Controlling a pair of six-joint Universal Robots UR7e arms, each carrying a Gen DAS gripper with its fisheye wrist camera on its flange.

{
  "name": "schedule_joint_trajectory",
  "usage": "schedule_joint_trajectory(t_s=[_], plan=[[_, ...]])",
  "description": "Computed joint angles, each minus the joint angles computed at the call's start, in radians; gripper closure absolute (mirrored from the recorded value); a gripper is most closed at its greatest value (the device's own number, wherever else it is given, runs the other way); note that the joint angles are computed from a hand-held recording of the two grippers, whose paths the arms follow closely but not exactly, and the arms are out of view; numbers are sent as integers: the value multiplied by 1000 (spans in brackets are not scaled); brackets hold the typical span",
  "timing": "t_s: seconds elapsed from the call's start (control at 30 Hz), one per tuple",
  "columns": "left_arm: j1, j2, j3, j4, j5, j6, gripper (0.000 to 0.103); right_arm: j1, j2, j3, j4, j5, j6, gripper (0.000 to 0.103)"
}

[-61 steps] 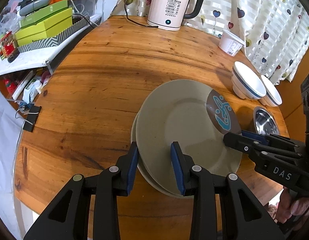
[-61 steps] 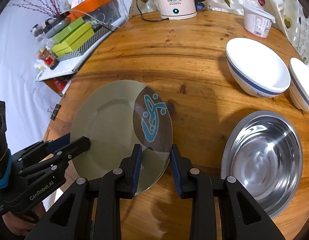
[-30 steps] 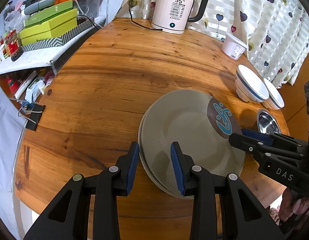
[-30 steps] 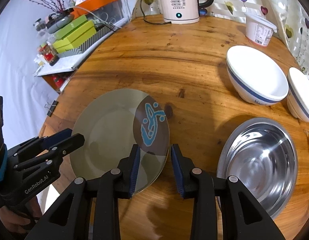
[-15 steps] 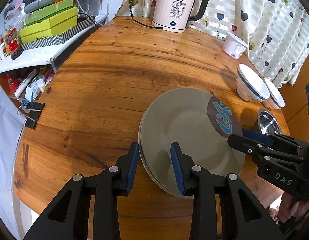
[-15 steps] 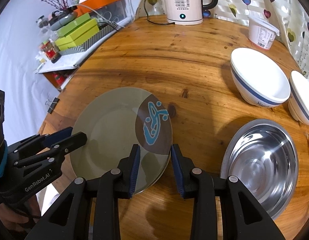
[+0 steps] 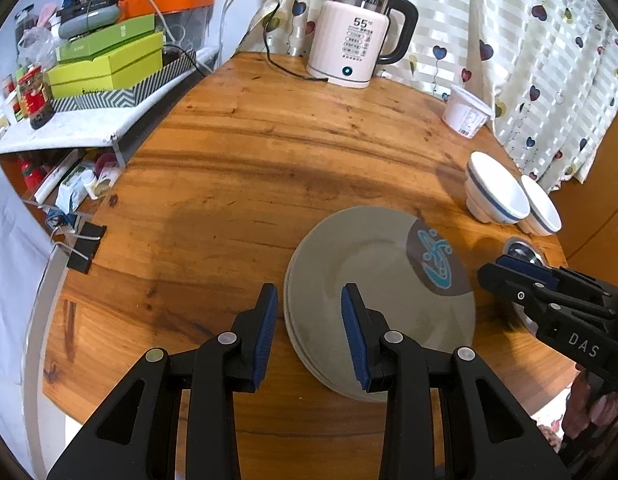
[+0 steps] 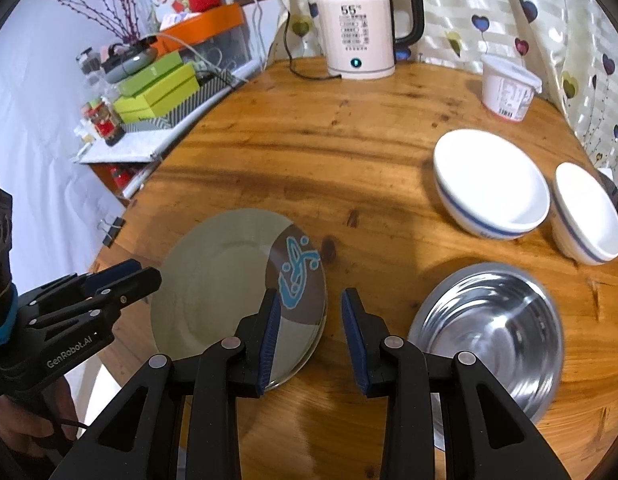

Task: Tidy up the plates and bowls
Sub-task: 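Open both grippers and release the plate, then move both grippers past the steel bowl to a white bowl's rim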

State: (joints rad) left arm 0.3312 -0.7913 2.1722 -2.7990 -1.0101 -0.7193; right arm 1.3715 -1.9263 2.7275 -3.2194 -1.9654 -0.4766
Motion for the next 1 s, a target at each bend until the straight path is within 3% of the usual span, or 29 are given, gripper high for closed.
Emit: schedule_joint_trajectory(t_s=[0.5, 1.0], plan=[[-41, 26, -53, -3, -25, 60, 69, 17, -159, 21, 33, 14, -63, 47], [-57, 108, -156, 8, -74, 120, 69, -144, -382, 29, 154, 123, -133, 43]])
